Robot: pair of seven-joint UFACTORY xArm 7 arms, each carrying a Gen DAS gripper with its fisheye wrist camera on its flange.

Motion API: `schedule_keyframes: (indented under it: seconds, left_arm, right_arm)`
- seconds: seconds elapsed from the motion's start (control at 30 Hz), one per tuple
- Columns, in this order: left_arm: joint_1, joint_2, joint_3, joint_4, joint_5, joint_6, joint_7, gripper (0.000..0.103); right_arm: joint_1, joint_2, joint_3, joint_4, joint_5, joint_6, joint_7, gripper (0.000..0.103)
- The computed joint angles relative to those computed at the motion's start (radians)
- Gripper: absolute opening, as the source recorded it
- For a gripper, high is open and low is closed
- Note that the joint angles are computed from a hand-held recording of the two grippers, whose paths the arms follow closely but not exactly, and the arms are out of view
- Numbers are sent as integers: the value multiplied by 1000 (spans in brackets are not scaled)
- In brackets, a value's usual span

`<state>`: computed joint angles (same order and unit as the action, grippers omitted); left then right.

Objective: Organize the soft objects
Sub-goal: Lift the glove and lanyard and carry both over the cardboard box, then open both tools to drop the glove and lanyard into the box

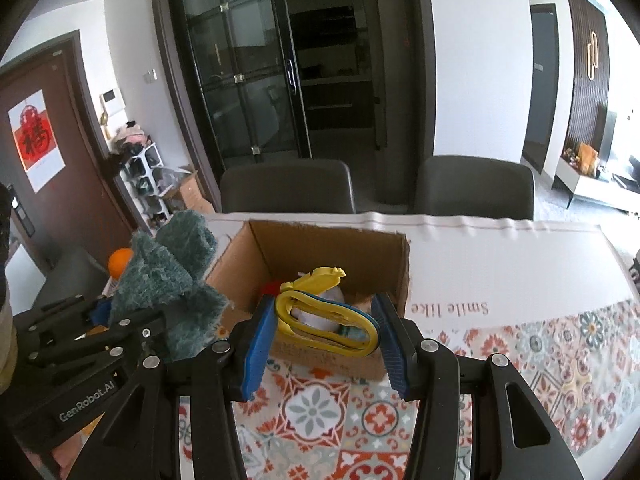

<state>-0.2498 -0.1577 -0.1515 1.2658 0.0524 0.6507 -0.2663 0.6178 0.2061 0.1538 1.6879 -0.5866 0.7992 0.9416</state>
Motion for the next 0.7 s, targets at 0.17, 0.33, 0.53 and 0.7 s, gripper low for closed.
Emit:
schedule_keyframes:
  seconds: [0.17,0.33,0.53,0.7]
  left_arm:
    - [4,50,0,61,29,-4,-2,29]
    - [0,120,8,133,32,-2,6,29]
    - [-8,218,21,228,29,34,23,29]
    - [-14,302,30,312,11,71,33,29]
  right_arm:
    - [-3,52,-11,73,18,6,-42,50]
    - [-6,110,-32,147,64,19,-93,50]
    - [-9,195,-57,251,137,63,-173,50]
    - [-10,280,-75,362,199,116,-235,50]
